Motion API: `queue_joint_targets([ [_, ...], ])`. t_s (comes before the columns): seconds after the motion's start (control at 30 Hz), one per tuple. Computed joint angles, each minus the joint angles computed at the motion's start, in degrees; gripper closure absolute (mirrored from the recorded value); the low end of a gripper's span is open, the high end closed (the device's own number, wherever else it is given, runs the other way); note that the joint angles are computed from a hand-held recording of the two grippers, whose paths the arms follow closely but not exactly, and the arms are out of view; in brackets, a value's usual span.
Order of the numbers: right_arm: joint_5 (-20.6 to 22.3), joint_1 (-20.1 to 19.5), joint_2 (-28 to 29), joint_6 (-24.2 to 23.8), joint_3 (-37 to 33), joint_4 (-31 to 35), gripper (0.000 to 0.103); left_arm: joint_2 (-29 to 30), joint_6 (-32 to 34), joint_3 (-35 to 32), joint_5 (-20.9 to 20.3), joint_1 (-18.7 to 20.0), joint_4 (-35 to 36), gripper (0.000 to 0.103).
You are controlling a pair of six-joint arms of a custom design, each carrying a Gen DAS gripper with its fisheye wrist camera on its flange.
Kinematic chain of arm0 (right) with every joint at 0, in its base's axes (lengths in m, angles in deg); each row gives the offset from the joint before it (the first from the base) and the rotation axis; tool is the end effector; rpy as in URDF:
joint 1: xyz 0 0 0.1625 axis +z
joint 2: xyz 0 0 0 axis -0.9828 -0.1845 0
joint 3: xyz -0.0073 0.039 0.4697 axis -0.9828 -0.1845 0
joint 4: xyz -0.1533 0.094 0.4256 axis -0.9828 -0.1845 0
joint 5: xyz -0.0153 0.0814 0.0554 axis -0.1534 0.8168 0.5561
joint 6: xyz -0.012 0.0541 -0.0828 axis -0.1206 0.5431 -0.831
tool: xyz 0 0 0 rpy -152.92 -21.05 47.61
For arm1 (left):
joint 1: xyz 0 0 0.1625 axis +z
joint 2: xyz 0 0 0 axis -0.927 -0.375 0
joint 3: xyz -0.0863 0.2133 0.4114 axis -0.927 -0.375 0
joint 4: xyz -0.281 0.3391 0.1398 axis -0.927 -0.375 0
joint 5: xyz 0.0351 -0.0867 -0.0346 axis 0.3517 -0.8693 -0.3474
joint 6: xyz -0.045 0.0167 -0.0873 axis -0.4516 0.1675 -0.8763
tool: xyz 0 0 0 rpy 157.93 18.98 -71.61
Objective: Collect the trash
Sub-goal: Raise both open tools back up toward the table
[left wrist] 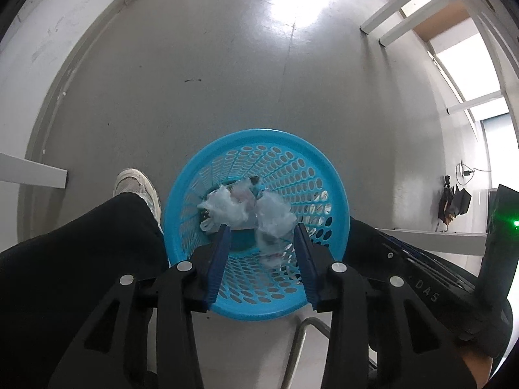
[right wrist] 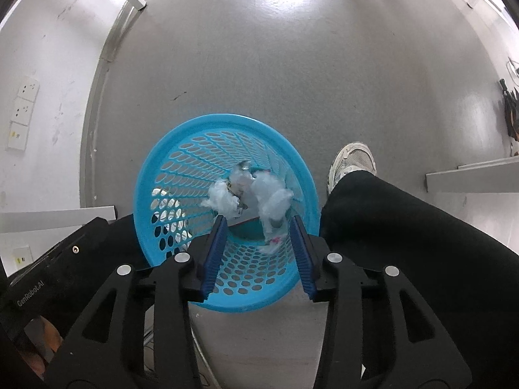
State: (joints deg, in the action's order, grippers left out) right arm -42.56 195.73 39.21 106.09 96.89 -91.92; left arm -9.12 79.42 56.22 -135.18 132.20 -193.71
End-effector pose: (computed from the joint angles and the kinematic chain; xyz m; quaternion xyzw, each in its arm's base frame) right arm 0.3358 -0.5260 0.0197 -0.2724 -0.8911 0.1915 0.3083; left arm -0.1160 -0.6399 0.2816 0.1827 0.9548 0.0487 0.2293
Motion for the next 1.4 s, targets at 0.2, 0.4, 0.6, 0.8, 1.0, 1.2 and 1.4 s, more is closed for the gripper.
queue_joint_targets([
  [0.2, -1.8, 2.0, 0.5, -0.1, -1.5, 3.0, 0.062, -1.1, 0.9, 0.7, 0.2, -0.4, -0.4, 0.062],
  [0.4, -3.4, 4.9, -0.1, -0.3, -1.4, 2.5, 0.055, -3.6, 2.1, 2.2, 0.5, -1.4, -3.0, 0.060],
  [0.6, -5.0, 8.2, -0.3, 0.4, -2.0, 4.4, 0.048, -7.4, 6.5, 4.6, 1.8, -3.3, -6.7, 0.052],
  [0.8, -5.6, 11.4, -0.4, -0.5, -2.7, 5.5, 0.047, -10.6, 8.1, 5.4, -0.6, -3.9, -7.3, 0.051],
  [1.0, -7.9, 15.7, -1.4, 0.8, -2.4, 7.0, 0.039, -14.3, 8.6, 6.2, -2.6, -4.7, -4.2, 0.048],
  [1.2, -11.2, 20.5, -3.2, 2.7, -1.0, 6.8, 0.032, -17.3, 10.0, 5.2, -2.7, -6.5, 0.5, 0.038],
  [1.4, -13.1, 23.3, -4.8, 4.4, -0.1, 7.2, 0.027, -22.4, 15.6, 6.7, -1.4, -9.5, 1.6, 0.034],
])
